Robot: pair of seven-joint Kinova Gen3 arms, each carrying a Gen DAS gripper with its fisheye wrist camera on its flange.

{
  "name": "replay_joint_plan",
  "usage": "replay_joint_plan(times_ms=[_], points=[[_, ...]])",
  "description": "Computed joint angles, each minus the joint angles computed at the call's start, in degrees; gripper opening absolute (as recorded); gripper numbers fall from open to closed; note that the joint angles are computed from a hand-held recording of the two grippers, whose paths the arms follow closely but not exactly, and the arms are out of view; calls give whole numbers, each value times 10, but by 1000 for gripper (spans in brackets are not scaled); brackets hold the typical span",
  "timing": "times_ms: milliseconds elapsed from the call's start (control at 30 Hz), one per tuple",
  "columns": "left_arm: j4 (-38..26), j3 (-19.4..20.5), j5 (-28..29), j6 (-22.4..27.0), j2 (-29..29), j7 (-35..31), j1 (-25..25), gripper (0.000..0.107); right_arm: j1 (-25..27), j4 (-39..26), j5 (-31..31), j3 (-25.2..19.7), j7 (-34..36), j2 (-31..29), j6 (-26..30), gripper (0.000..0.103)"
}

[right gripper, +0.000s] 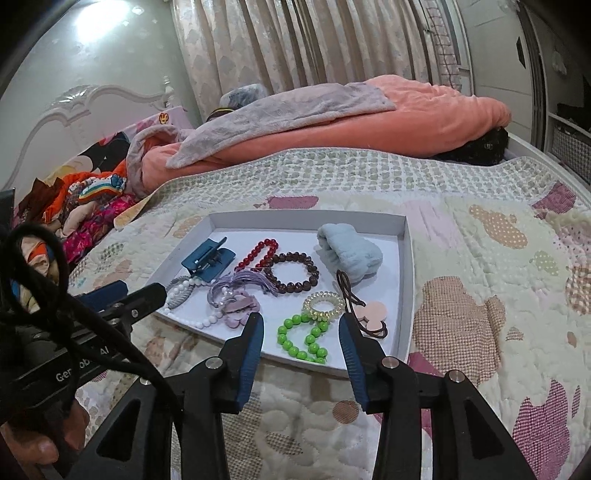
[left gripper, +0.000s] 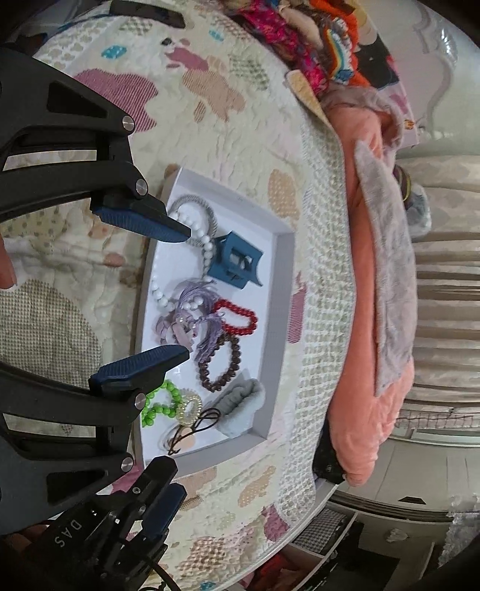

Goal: Organize jewelry

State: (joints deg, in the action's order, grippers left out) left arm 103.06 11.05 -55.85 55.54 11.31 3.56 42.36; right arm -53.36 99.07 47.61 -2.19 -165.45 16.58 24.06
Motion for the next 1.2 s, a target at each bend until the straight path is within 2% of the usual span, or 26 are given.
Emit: replay_joint_plan(times_ms=[200,467,833,1200], points=[[2,6,-14,20,-10,16,7,58,-16,-4,35,0,-31,-11,24,42],[-1,14,-29,44,-12,28,11,58,-3,-7,54,-23,-50,-16,38,45],[-6,21,-41,67,-8,30,20,58,4,-17,54,-37,-40,-14,57,46],[-6,19,-41,65,-8,30,18,58,5,-21,46,-36,-30,-9,58,47]])
